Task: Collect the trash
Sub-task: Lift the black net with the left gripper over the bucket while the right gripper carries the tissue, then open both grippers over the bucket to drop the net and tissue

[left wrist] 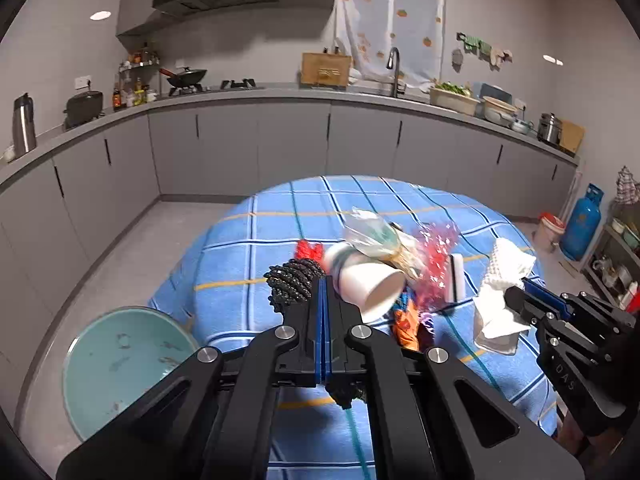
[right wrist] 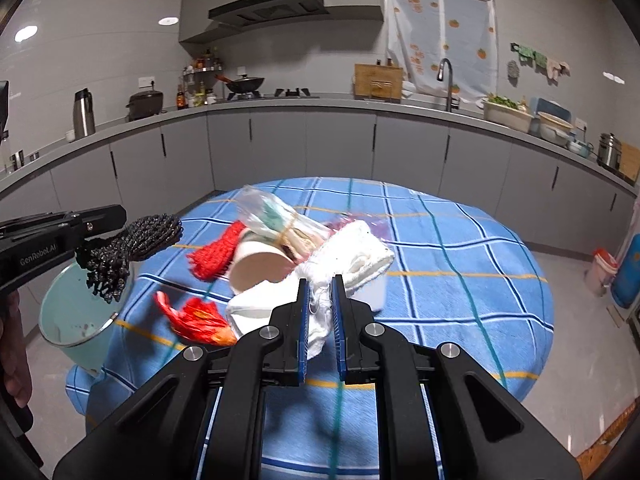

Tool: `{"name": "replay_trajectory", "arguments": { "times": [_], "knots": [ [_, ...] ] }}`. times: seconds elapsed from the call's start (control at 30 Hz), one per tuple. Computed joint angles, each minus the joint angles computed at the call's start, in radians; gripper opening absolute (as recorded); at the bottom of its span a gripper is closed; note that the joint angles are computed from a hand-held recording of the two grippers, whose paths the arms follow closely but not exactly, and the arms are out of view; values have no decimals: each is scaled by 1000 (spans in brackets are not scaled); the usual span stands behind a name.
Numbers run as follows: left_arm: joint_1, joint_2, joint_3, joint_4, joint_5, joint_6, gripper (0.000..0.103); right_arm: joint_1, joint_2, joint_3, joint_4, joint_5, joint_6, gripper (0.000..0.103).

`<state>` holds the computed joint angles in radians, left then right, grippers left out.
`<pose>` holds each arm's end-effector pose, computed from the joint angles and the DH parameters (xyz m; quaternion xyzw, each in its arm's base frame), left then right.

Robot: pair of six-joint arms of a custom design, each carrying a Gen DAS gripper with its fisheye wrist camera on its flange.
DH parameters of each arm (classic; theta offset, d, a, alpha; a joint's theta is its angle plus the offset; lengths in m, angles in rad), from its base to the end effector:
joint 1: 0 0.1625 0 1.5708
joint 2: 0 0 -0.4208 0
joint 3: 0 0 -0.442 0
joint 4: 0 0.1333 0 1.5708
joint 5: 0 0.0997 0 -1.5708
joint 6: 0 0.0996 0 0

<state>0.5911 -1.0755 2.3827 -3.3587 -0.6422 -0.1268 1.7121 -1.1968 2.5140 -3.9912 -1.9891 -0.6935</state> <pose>-0.2393 -0.4172 0.0992 0.2622 0.8347 -0.4096 0.2582 0.1470 -0.3738 0.1743 0.2383 -0.8057 0.4450 0.3099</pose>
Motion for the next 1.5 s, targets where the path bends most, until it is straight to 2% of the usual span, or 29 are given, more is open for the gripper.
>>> {"name": "replay_trajectory", "arguments": {
  "times": [0.77, 1.07, 1.5],
  "knots": [
    [29, -223, 121, 70, 200, -79, 0, 162, 146, -137, 164, 49, 25, 12],
    [51, -301, 156, 113, 248, -119, 0, 211, 212, -202, 225, 55, 34, 12],
    [86, -355, 181, 134, 273, -148, 0, 247, 268, -260, 289, 77, 39, 12]
  ]
}}
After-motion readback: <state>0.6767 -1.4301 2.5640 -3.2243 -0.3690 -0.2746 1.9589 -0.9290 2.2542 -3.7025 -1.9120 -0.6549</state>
